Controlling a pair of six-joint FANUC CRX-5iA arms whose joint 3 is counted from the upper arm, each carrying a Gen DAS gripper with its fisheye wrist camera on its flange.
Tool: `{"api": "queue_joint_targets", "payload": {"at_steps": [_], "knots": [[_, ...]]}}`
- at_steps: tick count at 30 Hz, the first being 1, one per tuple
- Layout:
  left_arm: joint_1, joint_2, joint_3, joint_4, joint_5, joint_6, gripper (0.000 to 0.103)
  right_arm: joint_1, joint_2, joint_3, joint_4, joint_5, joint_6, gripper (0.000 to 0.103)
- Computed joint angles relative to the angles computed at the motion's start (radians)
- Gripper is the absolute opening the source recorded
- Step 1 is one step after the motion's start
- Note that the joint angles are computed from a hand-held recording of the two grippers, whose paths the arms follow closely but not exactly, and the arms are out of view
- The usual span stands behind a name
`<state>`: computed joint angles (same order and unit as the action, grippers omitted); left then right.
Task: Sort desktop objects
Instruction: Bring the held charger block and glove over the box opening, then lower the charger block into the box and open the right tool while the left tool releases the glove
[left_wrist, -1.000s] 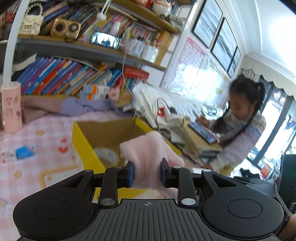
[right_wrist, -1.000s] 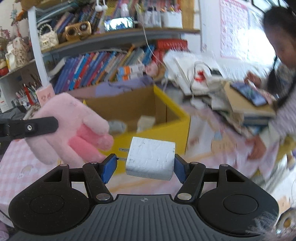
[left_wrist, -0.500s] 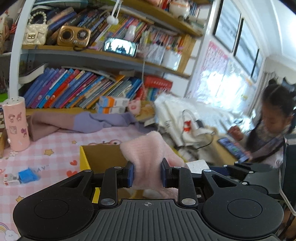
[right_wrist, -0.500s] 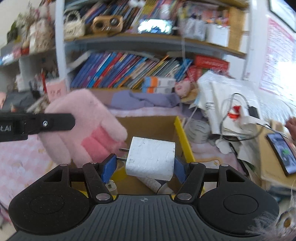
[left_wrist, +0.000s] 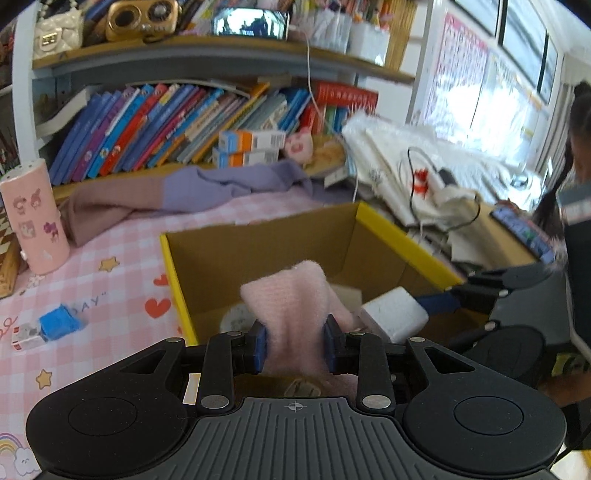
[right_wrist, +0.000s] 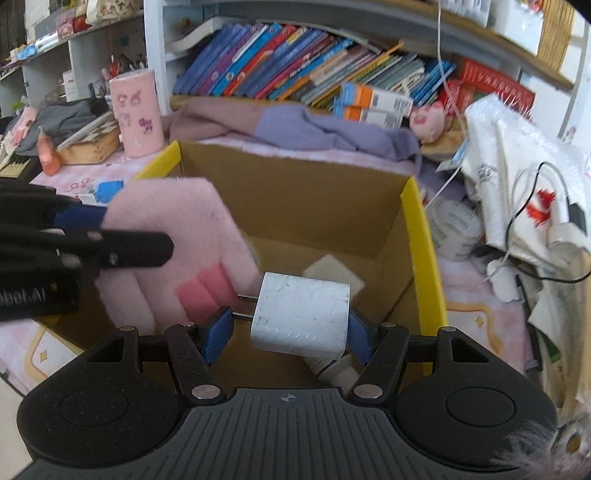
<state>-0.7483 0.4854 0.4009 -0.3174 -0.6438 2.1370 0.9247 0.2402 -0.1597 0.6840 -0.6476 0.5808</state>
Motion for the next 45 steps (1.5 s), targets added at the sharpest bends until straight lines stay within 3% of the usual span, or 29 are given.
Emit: {"api": "queue_joint_targets", "payload": {"at_steps": [7, 14, 18, 20, 32, 39, 45], "knots": [[-0.004, 0.036, 0.036, 0.025, -0.062, -0.03, 0.034, -0.024, 0.039, 0.098, -0.217, -0.044, 0.167, 0.062], [-0.023, 0.053, 0.082, -0.025, -0.116, -0.037, 0.051, -0.045, 0.063, 0.146, -0.329, -0.071, 0.191, 0.062], [-0.045, 0.036, 0.087, -0.125, -0.129, 0.05, 0.078, -0.039, 0.036, 0.092, -0.27, -0.025, 0.131, 0.06], [-0.047, 0.011, 0.058, -0.147, -0.094, 0.089, 0.084, -0.035, 0.016, 0.058, -0.227, 0.003, 0.086, 0.061], [-0.103, -0.097, -0.033, -0.342, -0.074, 0.367, 0.09, 0.009, -0.09, -0.17, 0.295, 0.043, -0.409, 0.068], [-0.116, -0.163, -0.111, -0.396, -0.079, 0.481, 0.091, 0.046, -0.137, -0.248, 0.449, -0.038, -0.63, 0.069], [-0.117, -0.218, -0.184, -0.391, -0.077, 0.466, 0.091, 0.104, -0.148, -0.275, 0.487, -0.136, -0.737, 0.069]]}}
